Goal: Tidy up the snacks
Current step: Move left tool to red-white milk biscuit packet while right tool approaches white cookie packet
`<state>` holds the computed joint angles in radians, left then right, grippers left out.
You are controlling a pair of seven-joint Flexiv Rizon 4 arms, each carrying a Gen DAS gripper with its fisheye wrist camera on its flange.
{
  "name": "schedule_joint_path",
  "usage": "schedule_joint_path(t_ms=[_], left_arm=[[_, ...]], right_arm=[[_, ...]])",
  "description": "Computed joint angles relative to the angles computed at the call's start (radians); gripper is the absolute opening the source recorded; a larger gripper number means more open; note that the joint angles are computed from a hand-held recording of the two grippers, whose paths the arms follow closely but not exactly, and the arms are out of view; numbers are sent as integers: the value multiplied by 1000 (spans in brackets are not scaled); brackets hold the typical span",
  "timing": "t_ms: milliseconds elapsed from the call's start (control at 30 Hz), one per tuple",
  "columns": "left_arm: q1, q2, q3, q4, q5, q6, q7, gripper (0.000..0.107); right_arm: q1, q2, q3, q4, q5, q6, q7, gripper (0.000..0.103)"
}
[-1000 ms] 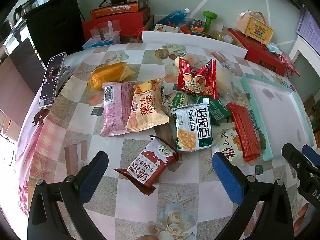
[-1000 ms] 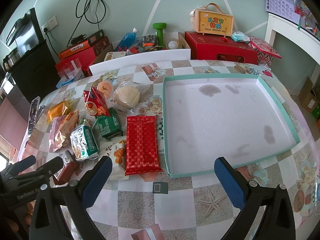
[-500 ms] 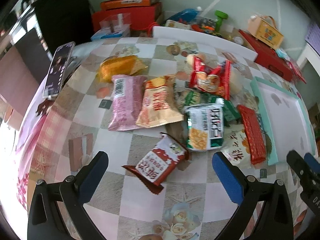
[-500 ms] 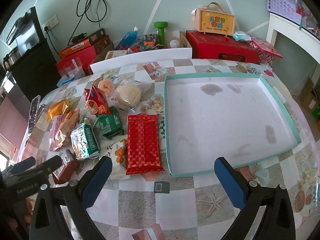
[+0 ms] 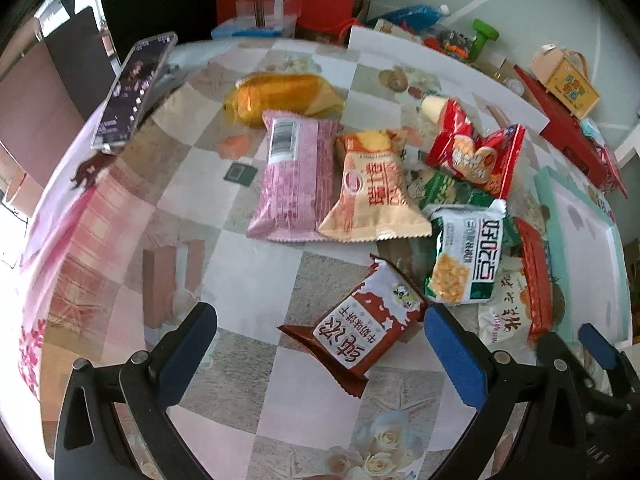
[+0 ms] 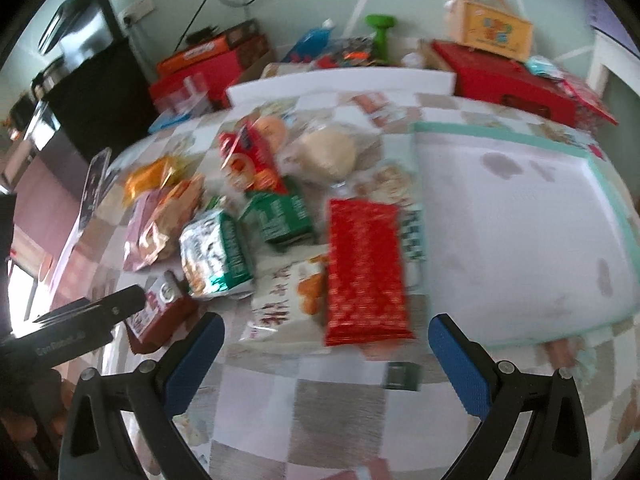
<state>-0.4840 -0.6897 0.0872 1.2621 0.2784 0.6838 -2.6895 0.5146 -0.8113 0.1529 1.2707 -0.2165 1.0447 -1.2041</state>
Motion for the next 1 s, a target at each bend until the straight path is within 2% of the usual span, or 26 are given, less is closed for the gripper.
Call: schedule_joint_path(t_ms=[100,233,300,467,600,733,1000], left_arm=[[17,-14,-16,-1,-22,21,24,103],[15,-41,-11,-39,-32,-23,60,99],[22,-53,-13,-50,-42,-37,75,98],[44,-58,-23,-24,-77,29,92,98],[60,-77,-45,-28,-117,71,147,94],[39,-114,-28,-96,-118,6,177,91],[33,-124,-1,-91,-122,-12,108,90]], right_arm=[[3,-27,19,-37,4,-22,-28,103],[11,-55,32,-81,16,-52,-70,90],[20,-66,27,-97,15,-70,-82,88],[32,-96,20,-145,27,-109,-102,73],[36,-124,31,-189,35,-173,-142,72],[64,-128,-7,-180,5,-162,-144,72],[81,-148,-35,-191,-32,-144,-137,71]])
